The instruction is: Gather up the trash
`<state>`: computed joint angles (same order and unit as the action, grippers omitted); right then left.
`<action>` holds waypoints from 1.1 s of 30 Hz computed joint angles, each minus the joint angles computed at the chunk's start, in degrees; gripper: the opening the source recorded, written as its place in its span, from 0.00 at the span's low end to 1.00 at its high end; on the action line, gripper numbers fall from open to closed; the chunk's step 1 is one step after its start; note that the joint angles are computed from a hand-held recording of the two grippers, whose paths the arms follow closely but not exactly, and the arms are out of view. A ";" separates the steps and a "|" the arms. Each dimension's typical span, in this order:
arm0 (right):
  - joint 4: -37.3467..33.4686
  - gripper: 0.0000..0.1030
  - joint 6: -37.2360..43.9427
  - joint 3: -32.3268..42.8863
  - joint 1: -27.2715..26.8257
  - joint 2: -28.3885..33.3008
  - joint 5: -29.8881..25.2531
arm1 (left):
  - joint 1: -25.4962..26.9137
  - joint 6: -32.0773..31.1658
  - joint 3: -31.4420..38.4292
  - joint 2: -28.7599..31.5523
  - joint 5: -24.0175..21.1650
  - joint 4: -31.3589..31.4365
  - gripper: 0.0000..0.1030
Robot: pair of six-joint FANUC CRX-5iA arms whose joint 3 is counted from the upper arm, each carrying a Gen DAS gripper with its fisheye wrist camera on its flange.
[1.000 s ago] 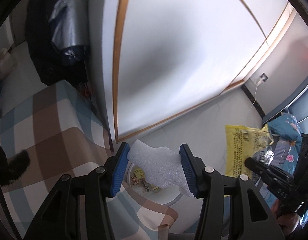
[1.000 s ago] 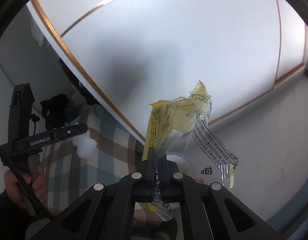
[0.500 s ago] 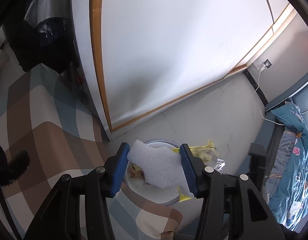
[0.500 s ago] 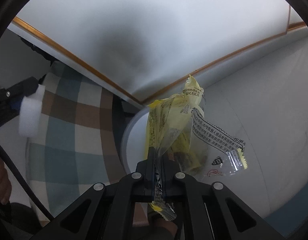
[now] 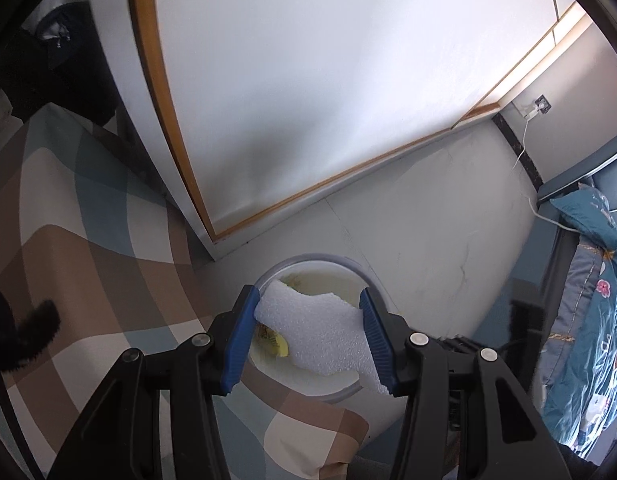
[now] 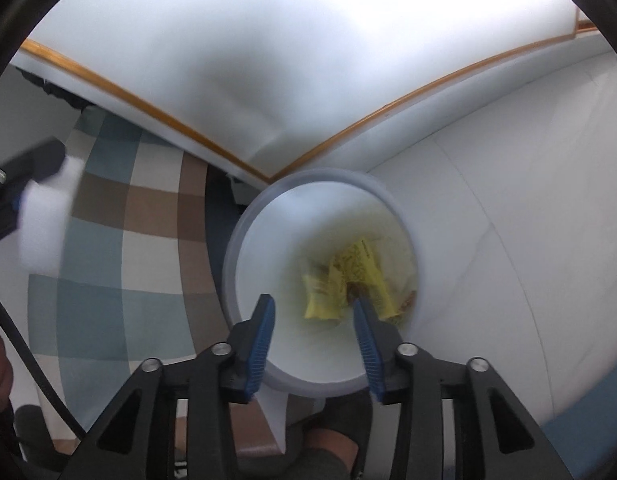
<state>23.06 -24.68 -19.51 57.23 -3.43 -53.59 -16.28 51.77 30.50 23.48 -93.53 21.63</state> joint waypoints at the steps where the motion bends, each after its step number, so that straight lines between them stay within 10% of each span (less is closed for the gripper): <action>1: 0.70 0.45 -0.84 -0.25 0.22 -0.20 -0.33 | -0.35 0.01 0.22 0.12 -0.45 -0.57 0.46; 21: 6.80 0.62 -12.88 -2.38 6.69 -6.60 -11.81 | -3.92 4.09 3.44 2.16 -8.30 -10.44 0.52; 33: 9.30 0.69 -13.25 -1.36 7.47 -6.94 -13.14 | -1.67 3.52 -0.62 -2.00 -2.79 -7.47 0.69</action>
